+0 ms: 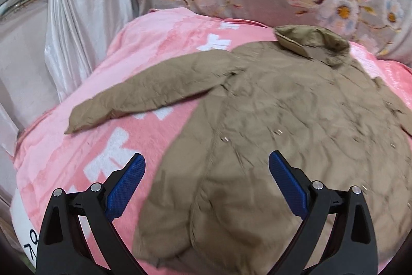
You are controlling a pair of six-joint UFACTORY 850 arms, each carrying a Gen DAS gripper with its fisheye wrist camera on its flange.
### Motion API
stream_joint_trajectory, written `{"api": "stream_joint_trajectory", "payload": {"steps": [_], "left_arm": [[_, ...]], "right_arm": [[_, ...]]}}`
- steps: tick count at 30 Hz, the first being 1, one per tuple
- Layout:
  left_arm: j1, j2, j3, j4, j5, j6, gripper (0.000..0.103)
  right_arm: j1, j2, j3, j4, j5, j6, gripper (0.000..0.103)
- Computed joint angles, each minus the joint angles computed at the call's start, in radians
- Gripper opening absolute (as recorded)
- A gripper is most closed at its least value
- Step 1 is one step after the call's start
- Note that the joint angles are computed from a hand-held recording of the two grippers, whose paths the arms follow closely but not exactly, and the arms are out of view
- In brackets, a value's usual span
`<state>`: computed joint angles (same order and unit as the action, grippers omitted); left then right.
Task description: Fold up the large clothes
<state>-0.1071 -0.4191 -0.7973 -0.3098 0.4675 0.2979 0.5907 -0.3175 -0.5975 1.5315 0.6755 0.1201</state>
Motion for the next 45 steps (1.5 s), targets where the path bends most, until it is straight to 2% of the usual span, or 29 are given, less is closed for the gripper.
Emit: {"api": "stream_joint_trajectory", "payload": {"steps": [2,6,10,12,13,14,15,17,19,26,30,34,45], "left_arm": [[-0.001,-0.032,-0.037,-0.035,-0.007,0.022,0.094],[-0.006,-0.088,-0.111,-0.100,-0.040,0.066,0.094],[-0.021,-0.128,-0.164,-0.189,-0.054,0.138,0.095],[-0.025,-0.142,-0.181,-0.210,-0.058,0.151,0.095],[-0.026,-0.148,-0.187,-0.217,-0.056,0.156,0.095],[-0.030,-0.155,-0.193,-0.234,-0.050,0.171,0.095],[-0.032,-0.161,-0.198,-0.248,-0.046,0.183,0.095],[-0.034,-0.171,-0.206,-0.273,-0.043,0.205,0.096],[-0.030,-0.181,-0.216,-0.286,-0.056,0.214,0.096],[-0.006,-0.199,-0.234,-0.323,-0.073,0.229,0.096],[0.019,-0.202,-0.240,-0.367,-0.079,0.252,0.096],[0.050,-0.199,-0.236,-0.365,-0.083,0.234,0.096],[0.120,-0.201,-0.233,-0.265,-0.116,0.134,0.096]], "right_arm": [[-0.077,-0.016,0.003,-0.064,-0.014,0.015,0.092],[-0.181,-0.056,-0.012,-0.172,-0.046,0.055,0.092],[-0.255,-0.096,-0.018,-0.292,-0.062,0.193,0.090],[-0.273,-0.115,-0.030,-0.281,-0.057,0.184,0.073],[-0.281,-0.126,-0.045,-0.245,-0.064,0.139,0.055],[-0.292,-0.135,-0.059,-0.220,-0.072,0.099,0.042],[-0.300,-0.141,-0.072,-0.194,-0.071,0.063,0.037],[-0.304,-0.139,-0.090,-0.149,-0.054,0.001,0.018],[-0.293,-0.121,-0.094,-0.142,-0.014,-0.026,0.006],[-0.178,-0.038,-0.188,-0.095,0.148,-0.249,0.004],[-0.086,-0.076,-0.345,-0.083,0.207,-0.477,0.004],[-0.027,-0.150,-0.498,-0.134,0.169,-0.592,0.003],[0.063,-0.431,-0.890,-0.139,-0.041,-0.830,0.003]]}}
